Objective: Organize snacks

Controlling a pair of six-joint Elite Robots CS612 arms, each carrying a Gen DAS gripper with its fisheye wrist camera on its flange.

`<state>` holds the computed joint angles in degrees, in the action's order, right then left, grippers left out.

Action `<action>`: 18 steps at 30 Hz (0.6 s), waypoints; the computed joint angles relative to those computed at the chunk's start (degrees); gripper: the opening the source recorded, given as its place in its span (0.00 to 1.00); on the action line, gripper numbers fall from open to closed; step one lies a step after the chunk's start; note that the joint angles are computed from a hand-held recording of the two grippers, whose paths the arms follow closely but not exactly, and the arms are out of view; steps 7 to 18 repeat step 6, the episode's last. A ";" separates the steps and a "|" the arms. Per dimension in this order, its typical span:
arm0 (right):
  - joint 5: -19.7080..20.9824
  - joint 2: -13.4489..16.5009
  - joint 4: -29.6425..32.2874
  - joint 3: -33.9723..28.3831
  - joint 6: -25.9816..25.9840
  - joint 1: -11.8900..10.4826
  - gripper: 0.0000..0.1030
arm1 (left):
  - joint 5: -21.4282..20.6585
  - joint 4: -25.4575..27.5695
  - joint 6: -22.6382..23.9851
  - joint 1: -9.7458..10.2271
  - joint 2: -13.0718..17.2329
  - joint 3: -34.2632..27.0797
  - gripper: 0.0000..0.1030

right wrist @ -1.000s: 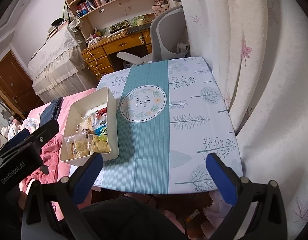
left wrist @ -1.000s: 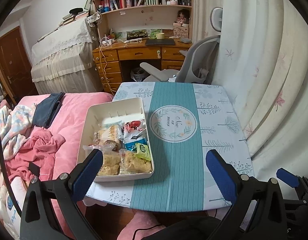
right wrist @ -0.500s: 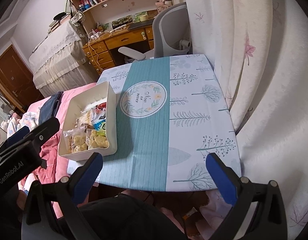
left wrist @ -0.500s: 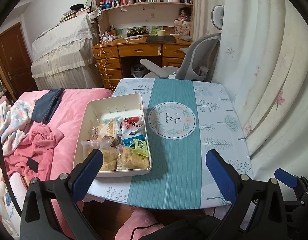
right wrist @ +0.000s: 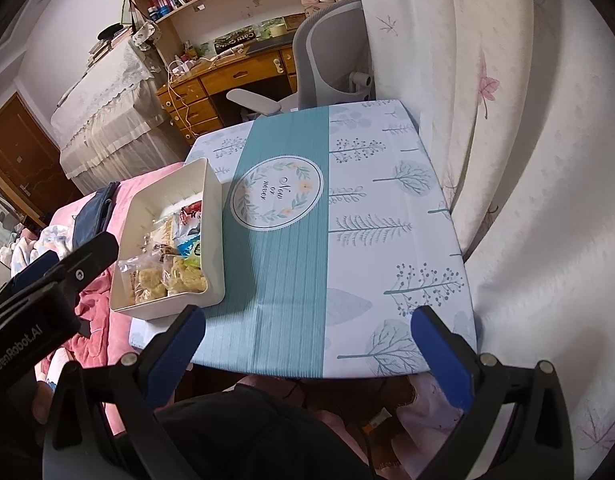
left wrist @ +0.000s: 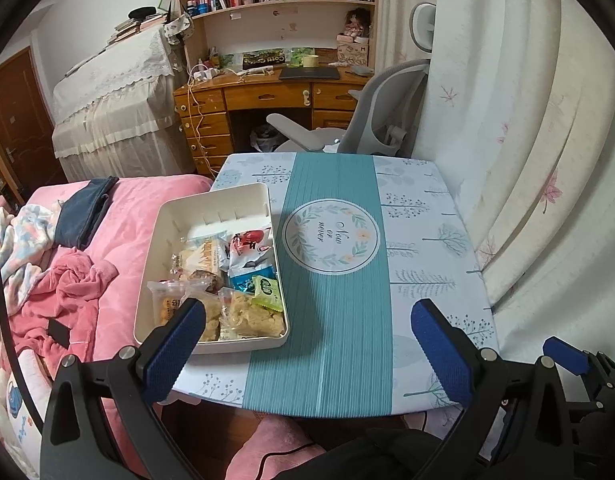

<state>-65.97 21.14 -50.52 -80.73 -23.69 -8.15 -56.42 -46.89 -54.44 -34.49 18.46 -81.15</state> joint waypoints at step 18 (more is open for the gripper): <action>-0.43 -0.16 -0.21 0.61 0.62 0.13 1.00 | -0.92 -0.82 0.83 0.41 -0.04 0.57 0.99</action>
